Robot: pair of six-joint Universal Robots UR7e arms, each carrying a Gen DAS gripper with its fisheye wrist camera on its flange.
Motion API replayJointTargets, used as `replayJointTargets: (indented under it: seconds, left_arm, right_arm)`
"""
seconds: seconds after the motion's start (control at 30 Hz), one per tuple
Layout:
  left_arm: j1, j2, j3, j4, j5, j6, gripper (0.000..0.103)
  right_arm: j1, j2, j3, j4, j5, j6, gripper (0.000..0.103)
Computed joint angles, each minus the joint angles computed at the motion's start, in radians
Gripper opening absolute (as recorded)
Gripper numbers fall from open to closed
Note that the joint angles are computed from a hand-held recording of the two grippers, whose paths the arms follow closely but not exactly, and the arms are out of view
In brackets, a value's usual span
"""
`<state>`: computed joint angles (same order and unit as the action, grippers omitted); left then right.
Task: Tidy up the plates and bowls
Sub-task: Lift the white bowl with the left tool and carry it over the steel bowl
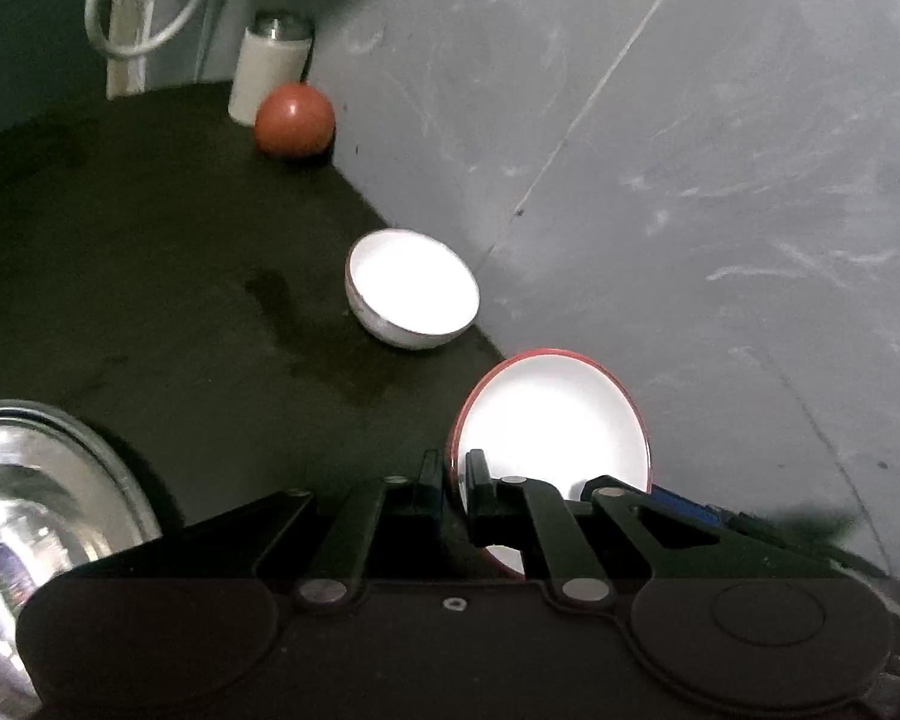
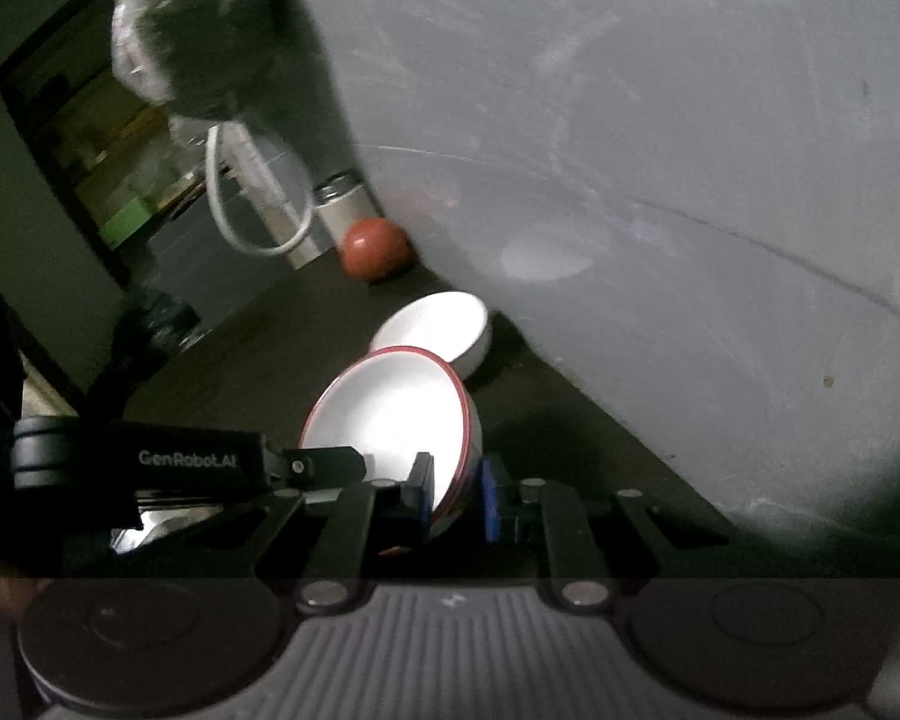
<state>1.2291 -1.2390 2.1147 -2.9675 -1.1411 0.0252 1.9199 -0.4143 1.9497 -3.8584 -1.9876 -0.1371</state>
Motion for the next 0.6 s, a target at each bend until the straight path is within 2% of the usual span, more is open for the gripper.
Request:
replayJointTargets:
  seconds: [0.27, 0.43, 0.6]
  left_arm:
    - [-0.040, -0.160, 0.132, -0.010, 0.020, -0.051, 0.006]
    - [-0.051, -0.246, 0.205, 0.021, 0.052, -0.104, 0.006]
    - [-0.048, -0.283, 0.249, 0.058, 0.076, -0.136, 0.006]
  right_arm:
    - [0.065, -0.070, 0.075, 0.064, 0.021, -0.045, 0.018]
    - [0.073, -0.102, 0.124, 0.119, 0.085, -0.048, 0.019]
    - [0.074, -0.114, 0.152, 0.195, 0.117, -0.049, 0.020]
